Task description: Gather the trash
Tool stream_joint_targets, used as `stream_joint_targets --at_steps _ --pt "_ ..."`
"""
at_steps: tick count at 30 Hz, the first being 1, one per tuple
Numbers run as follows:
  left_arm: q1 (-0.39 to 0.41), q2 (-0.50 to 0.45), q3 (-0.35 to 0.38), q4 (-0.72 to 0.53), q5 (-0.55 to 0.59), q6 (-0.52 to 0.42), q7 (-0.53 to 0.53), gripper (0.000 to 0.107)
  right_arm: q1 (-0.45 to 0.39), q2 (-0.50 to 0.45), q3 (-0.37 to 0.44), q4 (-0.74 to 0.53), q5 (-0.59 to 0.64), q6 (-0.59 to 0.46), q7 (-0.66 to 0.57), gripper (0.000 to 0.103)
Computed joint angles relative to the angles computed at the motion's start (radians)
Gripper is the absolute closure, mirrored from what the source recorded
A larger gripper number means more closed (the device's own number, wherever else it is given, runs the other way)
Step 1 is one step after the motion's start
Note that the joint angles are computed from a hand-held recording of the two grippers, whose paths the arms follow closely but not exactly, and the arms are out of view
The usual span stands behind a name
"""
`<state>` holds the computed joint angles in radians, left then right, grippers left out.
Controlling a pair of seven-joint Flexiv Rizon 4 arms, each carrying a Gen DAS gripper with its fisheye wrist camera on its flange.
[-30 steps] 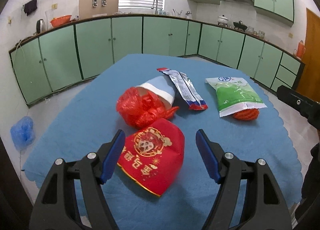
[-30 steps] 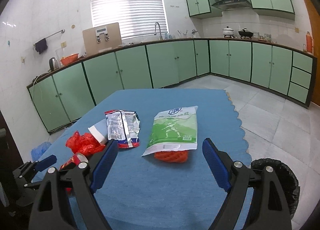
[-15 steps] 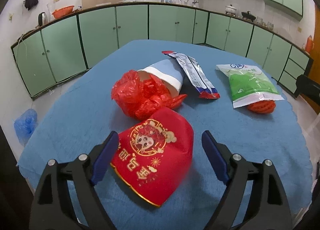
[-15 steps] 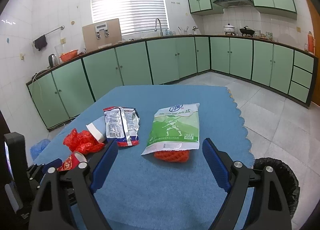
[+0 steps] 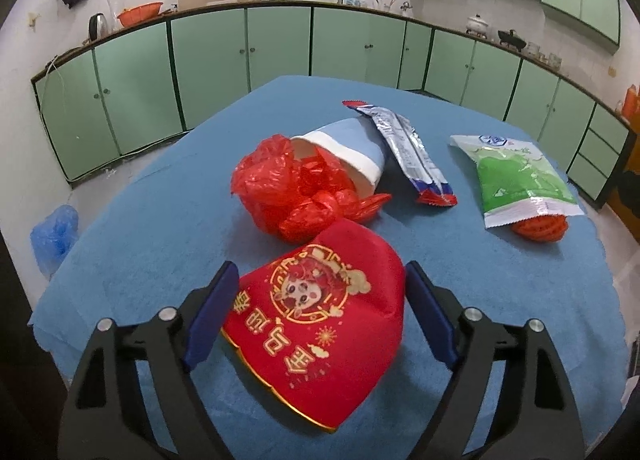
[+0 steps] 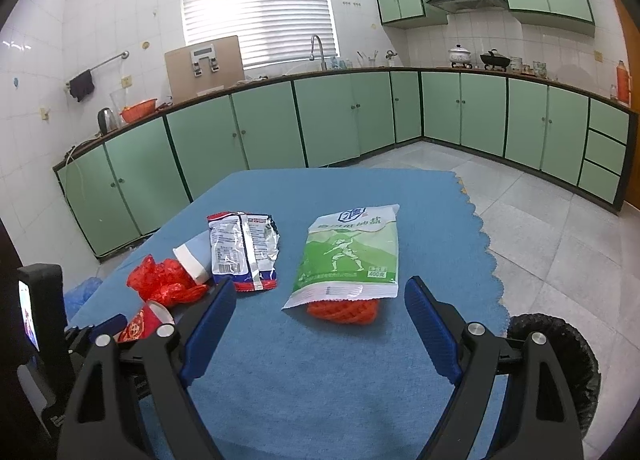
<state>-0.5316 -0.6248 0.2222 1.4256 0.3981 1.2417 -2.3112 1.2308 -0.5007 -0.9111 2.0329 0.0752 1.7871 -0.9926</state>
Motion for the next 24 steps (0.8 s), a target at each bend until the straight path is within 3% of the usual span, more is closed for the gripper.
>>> stream_joint_targets --at_steps 6,10,13,18,22,24 --pt "0.018 0.013 -0.013 0.042 -0.018 0.114 0.014 0.049 -0.008 0.006 0.009 0.003 -0.001 0.002 -0.001 0.018" --pt "0.046 0.026 -0.043 0.089 -0.076 0.214 0.063 0.07 -0.012 0.009 0.016 0.003 -0.002 0.005 -0.006 0.018" --pt "0.037 0.029 -0.029 0.103 -0.119 0.226 0.088 0.07 -0.02 0.013 0.026 0.002 -0.003 0.006 -0.011 0.018" --pt "-0.022 0.02 0.061 0.098 -0.142 0.188 0.066 0.07 -0.033 0.015 0.042 0.001 0.001 0.009 -0.014 0.018" --pt "-0.035 0.012 0.092 0.086 -0.135 0.175 0.053 0.063 -0.046 0.018 0.059 0.0 -0.003 0.007 -0.013 0.018" --pt "-0.034 0.012 0.097 0.09 -0.135 0.17 0.035 0.051 -0.047 0.02 0.063 0.0 -0.006 0.007 -0.015 0.018"
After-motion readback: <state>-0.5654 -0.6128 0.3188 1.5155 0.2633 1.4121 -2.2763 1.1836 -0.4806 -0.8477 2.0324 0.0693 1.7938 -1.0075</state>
